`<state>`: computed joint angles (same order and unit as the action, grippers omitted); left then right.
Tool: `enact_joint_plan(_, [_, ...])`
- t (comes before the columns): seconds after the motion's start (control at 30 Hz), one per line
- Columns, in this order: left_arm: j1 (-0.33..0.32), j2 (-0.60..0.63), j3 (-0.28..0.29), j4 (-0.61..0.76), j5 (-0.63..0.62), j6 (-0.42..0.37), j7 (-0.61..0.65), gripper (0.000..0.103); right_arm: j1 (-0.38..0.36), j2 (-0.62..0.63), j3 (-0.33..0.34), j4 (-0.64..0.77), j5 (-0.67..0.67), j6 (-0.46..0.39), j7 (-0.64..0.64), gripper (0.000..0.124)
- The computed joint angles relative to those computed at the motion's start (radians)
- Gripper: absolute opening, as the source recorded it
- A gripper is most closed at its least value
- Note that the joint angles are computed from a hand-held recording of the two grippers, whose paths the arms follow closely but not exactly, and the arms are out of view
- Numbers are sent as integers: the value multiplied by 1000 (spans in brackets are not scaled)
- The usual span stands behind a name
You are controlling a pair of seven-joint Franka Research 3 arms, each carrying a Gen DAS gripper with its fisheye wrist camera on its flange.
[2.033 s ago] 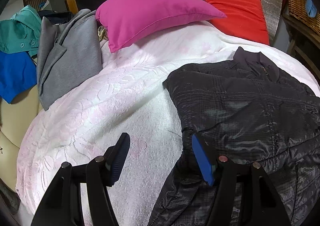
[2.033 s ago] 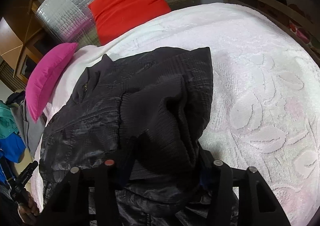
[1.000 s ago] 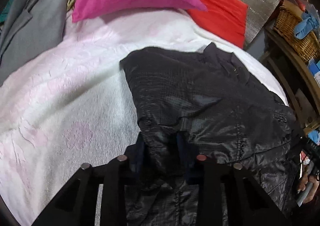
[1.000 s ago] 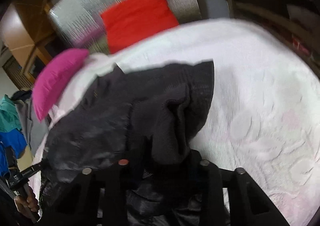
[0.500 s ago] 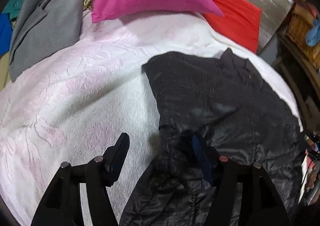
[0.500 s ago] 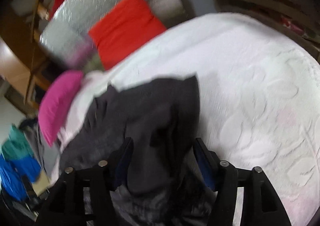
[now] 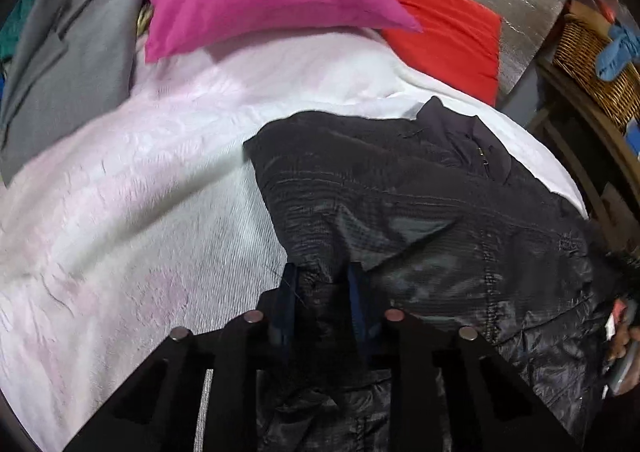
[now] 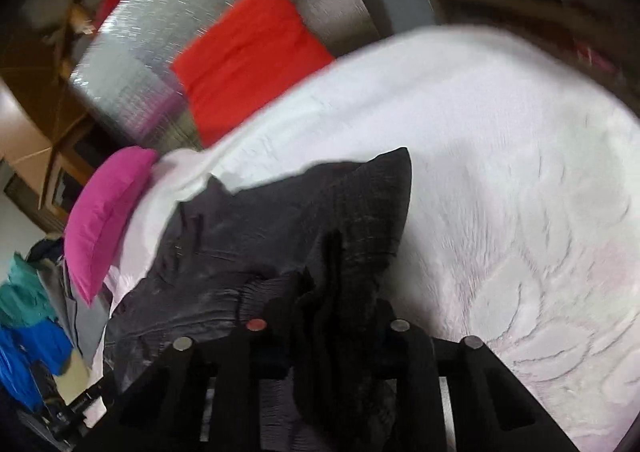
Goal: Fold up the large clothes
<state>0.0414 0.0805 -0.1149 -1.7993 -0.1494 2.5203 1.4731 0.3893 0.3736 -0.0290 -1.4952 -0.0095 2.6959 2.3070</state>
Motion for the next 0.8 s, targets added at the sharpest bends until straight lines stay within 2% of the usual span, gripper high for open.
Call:
enact_joint_plan(0.07, [1, -14, -1, -9, -15, 11, 7, 23, 24, -28, -19, -26, -46, 36, 21, 25])
enact_joint_plan(0.13, [2, -15, 3, -6, -15, -6, 3, 23, 26, -36, -16, -32, -59, 34, 17, 25])
enact_joint_plan(0.17, [2, -12, 6, 0, 1, -29, -10, 23, 25, -37, -16, -35, -63, 18, 18, 26])
enact_joint_plan(0.23, [-3, -9, 10, 5, 63, -60, -44, 28, 3, -14, 8, -5, -25, -70, -12, 32])
enact_joint_plan(0.27, [-7, -7, 10, 9, 99, -73, -63, 36, -9, -3, 20, 7, 0, -108, -29, 40])
enact_joint_plan(0.3, [-11, -9, 12, 13, 140, -90, -89, 48, -17, -2, 27, 6, 20, -127, -34, 46])
enact_joint_plan(0.33, [-12, -16, 13, 7, 157, -92, -97, 53, -28, -9, 36, -5, 52, -134, -37, 58])
enact_joint_plan(0.37, [-10, -25, 13, 1, 165, -93, -97, 58, -43, -19, 50, -20, 93, -127, -52, 63])
enact_joint_plan(0.6, [-5, -110, 24, -90, 114, -60, -56, 58, -48, -150, 59, -184, 143, -36, -64, 68])
enact_joint_plan(0.7, [-10, -142, 32, -130, 81, -50, -20, 58, -64, -195, 77, -251, 201, -20, -84, 68])
enact_joint_plan(0.8, [-19, -149, 42, -147, 14, -42, 37, 55, -61, -202, 79, -271, 199, -14, -69, 68])
